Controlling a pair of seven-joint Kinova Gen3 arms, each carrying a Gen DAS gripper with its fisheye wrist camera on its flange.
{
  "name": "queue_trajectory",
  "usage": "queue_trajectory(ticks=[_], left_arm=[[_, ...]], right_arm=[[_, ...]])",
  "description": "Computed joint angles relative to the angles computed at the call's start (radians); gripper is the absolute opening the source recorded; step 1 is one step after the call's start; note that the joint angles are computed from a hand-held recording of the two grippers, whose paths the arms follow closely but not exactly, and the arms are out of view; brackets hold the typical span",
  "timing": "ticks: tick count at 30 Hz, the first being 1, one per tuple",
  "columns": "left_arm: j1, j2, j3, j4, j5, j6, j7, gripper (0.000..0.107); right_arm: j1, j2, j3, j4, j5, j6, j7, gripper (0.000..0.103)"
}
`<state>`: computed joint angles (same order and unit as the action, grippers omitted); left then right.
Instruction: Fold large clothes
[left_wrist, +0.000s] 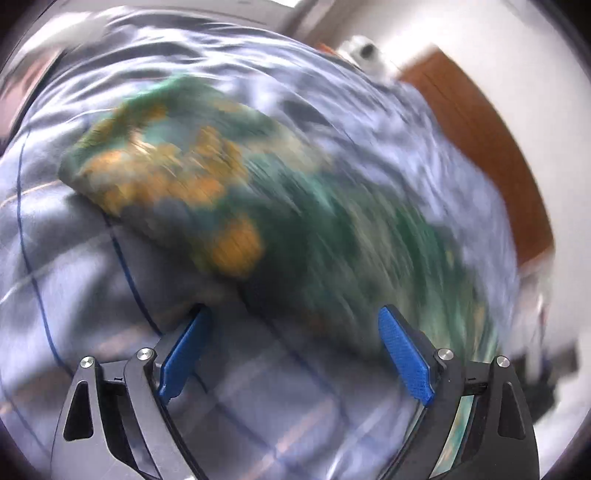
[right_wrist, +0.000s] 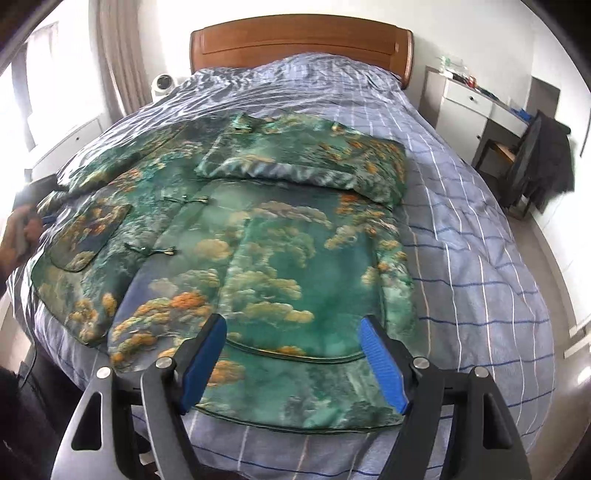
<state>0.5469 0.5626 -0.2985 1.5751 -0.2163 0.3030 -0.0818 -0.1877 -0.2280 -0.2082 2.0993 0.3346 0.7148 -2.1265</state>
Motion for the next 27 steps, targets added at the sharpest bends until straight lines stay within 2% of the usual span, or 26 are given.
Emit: queue_trajectory(ticks=[3, 5, 6, 7, 9, 10, 12, 14, 16, 19, 23, 27], left_arm=[[0.031, 0.014, -0.082, -0.004, 0.021, -0.024, 0.068, 0.092], [0.041, 0.033, -0.118, -0.058, 0.072, 0.041, 0.038, 0.084], [0.045, 0.046, -0.136, -0.089, 0.112, 0.081, 0.000, 0.066], [0.041, 0.061, -0.141, -0.120, 0.139, 0.122, -0.040, 0.039], [0.030, 0.074, -0.137, -0.166, 0.152, 0.203, -0.110, 0.017], [0.043, 0.077, -0.149, -0.188, 0.149, 0.244, -0.123, 0.013], [0.068, 0.080, -0.154, -0.240, 0.095, 0.325, -0.111, 0.011], [0.124, 0.093, -0.194, -0.297, 0.036, 0.407, -0.122, 0.010], [0.192, 0.127, -0.249, -0.387, -0.030, 0.488, -0.170, 0.010], [0.247, 0.155, -0.244, -0.526, -0.152, 0.595, -0.271, 0.010], [0.280, 0.213, -0.184, -0.711, -0.314, 0.676, -0.419, 0.010], [0.282, 0.282, -0.040, -0.896, -0.477, 0.730, -0.570, 0.010]], right_arm=[[-0.011, -0.004, -0.018, -0.008, 0.007, 0.017, 0.000, 0.077], [-0.013, -0.007, -0.022, -0.005, 0.009, 0.017, -0.007, 0.077], [-0.014, -0.004, -0.022, -0.004, 0.005, 0.019, -0.013, 0.077], [-0.017, 0.002, -0.016, -0.007, -0.007, 0.024, -0.010, 0.077], [-0.025, 0.011, 0.004, -0.011, -0.037, 0.027, 0.011, 0.077], [-0.024, 0.008, 0.002, -0.008, -0.034, 0.022, 0.007, 0.077], [-0.019, -0.004, -0.014, 0.003, -0.012, 0.010, -0.015, 0.077], [-0.014, -0.012, -0.022, 0.011, 0.002, 0.002, -0.028, 0.077], [-0.012, -0.020, -0.020, 0.018, 0.003, -0.006, -0.030, 0.077], [0.002, -0.034, -0.009, 0.033, -0.004, -0.024, -0.034, 0.077], [0.026, -0.043, 0.004, 0.046, -0.026, -0.042, -0.043, 0.077], [0.048, -0.064, -0.004, 0.059, -0.028, -0.054, -0.056, 0.077]])
